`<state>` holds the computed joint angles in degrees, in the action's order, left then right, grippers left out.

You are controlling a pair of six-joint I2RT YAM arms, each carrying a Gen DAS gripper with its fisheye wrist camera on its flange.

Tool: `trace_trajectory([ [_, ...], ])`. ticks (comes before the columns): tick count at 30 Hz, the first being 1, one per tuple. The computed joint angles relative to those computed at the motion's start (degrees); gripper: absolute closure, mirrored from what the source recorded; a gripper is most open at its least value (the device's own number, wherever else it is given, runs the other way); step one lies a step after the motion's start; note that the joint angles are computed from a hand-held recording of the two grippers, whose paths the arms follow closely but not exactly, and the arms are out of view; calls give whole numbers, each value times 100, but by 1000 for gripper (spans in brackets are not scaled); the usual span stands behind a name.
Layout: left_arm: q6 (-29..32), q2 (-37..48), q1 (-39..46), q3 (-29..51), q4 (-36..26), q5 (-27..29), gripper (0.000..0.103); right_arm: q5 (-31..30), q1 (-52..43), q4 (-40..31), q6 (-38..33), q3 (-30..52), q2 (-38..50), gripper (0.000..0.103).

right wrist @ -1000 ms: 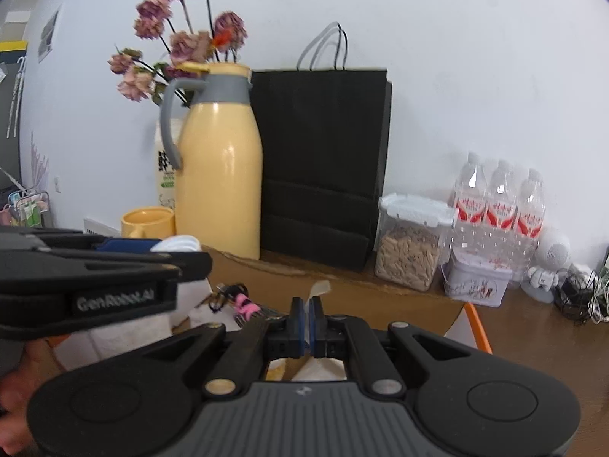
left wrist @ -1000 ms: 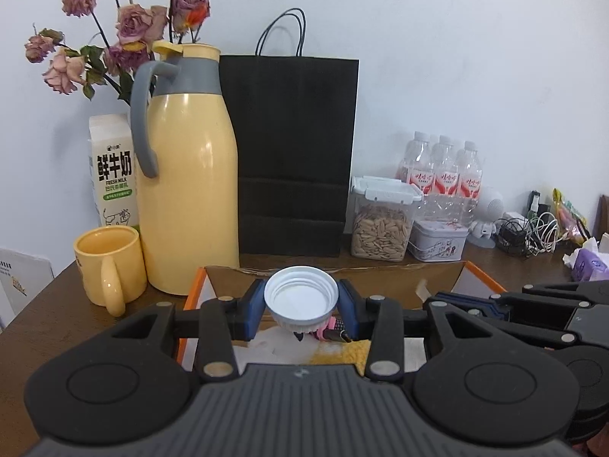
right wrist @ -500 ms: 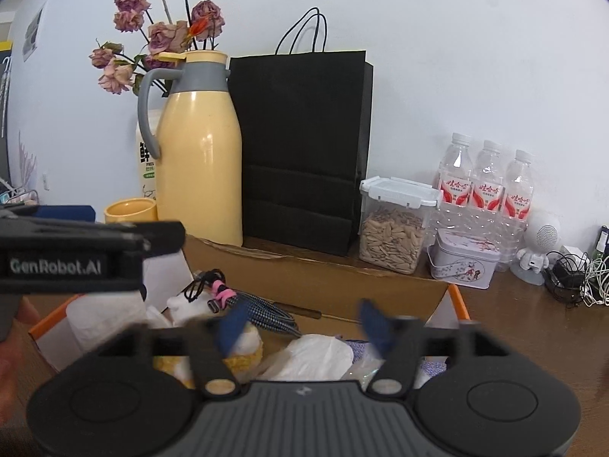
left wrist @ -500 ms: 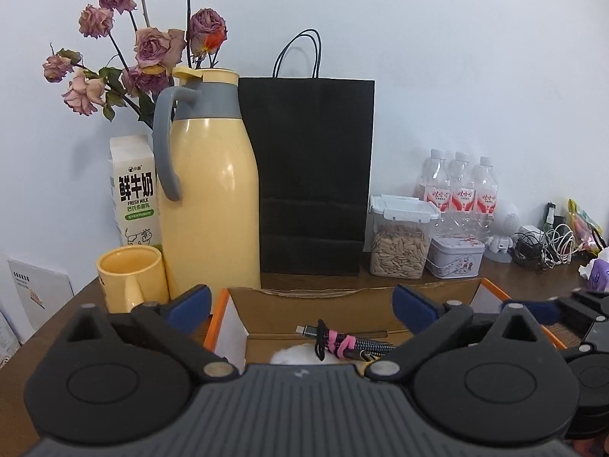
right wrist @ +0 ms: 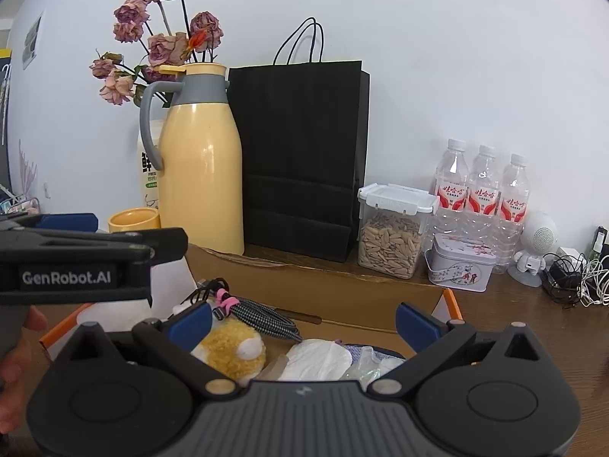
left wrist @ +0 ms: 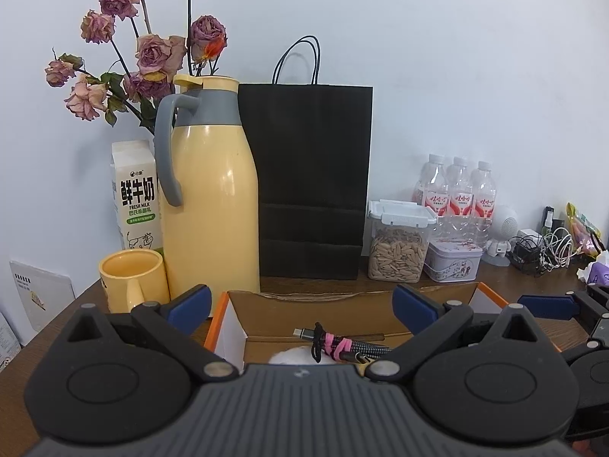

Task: Organize objects
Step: 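Move both open grippers out of the box back to the table items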

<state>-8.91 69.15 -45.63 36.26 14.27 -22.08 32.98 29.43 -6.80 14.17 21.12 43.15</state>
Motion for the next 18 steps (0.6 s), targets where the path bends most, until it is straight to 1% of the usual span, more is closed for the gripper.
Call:
trace_trajectory([
  [5,-64,-248,-34,-12,-200,44,0,175,214,-334,29,73,-255,0],
  [9,-83,-606,-101,-73,-420,-6,0,531,560,-780,96,139,-671,0],
  [11,-66,-814,-157,-122,-552,-33,0,754,777,-1097,175,182,-927,0],
  [15,4,-1283,-245,-237,-961,-28,0,1451,1464,-1830,420,281,-1384,0],
  [18,82,-1715,-296,-421,-1183,-91,0,1938,1968,-2489,768,367,-1659,0],
])
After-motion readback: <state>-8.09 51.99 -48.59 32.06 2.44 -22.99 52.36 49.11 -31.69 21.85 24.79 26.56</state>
